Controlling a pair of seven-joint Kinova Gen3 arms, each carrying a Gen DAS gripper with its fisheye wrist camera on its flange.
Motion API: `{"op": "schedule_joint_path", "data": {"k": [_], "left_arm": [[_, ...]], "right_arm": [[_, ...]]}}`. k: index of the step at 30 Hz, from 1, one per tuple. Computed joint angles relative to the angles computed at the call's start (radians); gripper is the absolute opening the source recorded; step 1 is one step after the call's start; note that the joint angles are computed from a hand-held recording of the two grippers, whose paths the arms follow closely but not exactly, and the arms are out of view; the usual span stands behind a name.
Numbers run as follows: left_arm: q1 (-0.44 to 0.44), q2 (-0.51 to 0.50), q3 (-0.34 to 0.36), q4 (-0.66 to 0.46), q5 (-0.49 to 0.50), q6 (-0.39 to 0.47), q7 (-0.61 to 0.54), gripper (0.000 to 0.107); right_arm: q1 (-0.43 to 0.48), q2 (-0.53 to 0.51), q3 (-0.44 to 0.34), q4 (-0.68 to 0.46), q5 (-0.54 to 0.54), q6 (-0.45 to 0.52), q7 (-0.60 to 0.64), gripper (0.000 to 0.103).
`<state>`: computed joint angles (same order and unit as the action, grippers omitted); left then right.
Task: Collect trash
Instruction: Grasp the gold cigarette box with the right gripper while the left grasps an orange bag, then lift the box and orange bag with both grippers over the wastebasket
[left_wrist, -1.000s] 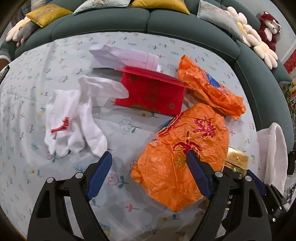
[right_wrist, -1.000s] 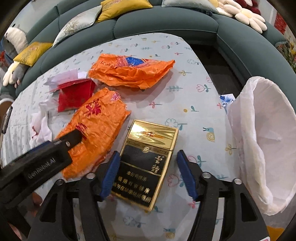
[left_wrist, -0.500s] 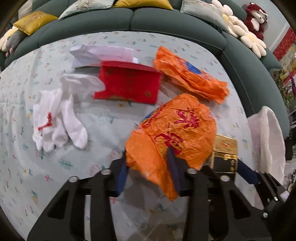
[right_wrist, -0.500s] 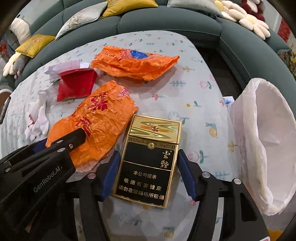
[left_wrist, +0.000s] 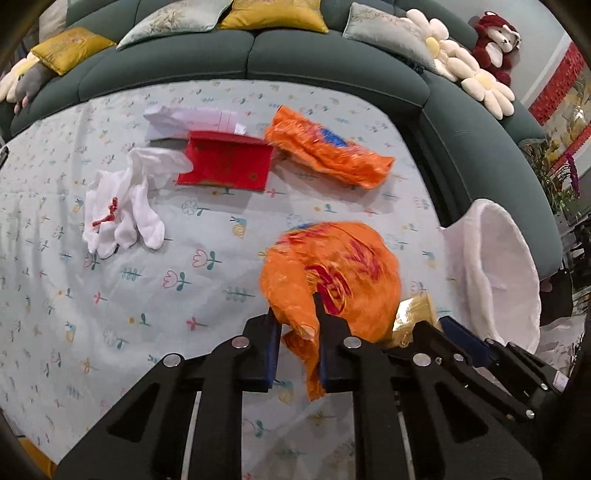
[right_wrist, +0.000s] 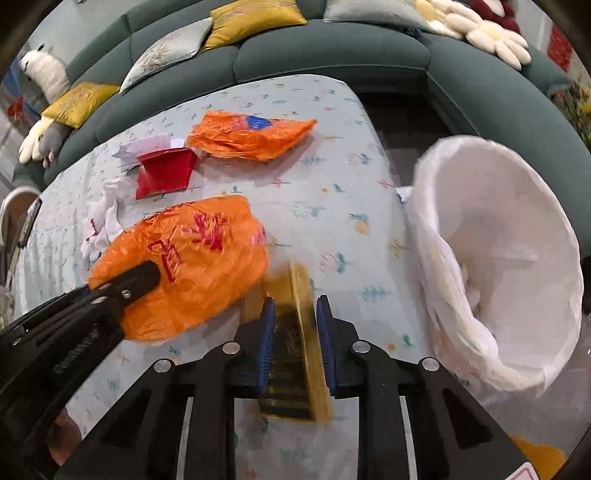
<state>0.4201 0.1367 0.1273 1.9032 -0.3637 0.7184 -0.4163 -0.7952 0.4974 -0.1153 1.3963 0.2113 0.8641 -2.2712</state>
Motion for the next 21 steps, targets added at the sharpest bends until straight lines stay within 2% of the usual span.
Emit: {"op": "schedule_joint_path", "data": {"k": [3, 6, 10, 11, 18, 21], "left_arm": [[0.027, -0.007, 0.011, -0.019, -0.024, 0.036, 0.037, 0.015], [0.049, -0.010, 0.025, -0.025, -0.038, 0.062, 0.066, 0.015], [0.066, -0.018, 0.036, -0.009, -0.040, 0.080, 0.102, 0.016], [0.066, -0.017, 0.037, -0.007, -0.039, 0.081, 0.106, 0.015], [0.067, -0.025, 0.044, 0.014, -0.031, 0.090, 0.132, 0.016], [0.059, -0.027, 0.044, 0.016, -0.026, 0.090, 0.122, 0.016]], "right_arm": [[0.018, -0.024, -0.009, 0.037, -0.020, -0.007, 0.008, 0.021], [0.025, -0.048, -0.016, 0.075, -0.027, -0.022, 0.012, 0.027], [0.039, -0.063, -0.028, 0.113, -0.053, -0.043, 0.011, 0.055], [0.034, -0.066, -0.026, 0.120, -0.049, -0.048, 0.006, 0.058], [0.000, -0.022, -0.024, 0.100, -0.016, 0.006, 0.010, 0.062], [-0.014, -0.022, -0.018, 0.126, 0.000, -0.014, 0.003, 0.064]]}}
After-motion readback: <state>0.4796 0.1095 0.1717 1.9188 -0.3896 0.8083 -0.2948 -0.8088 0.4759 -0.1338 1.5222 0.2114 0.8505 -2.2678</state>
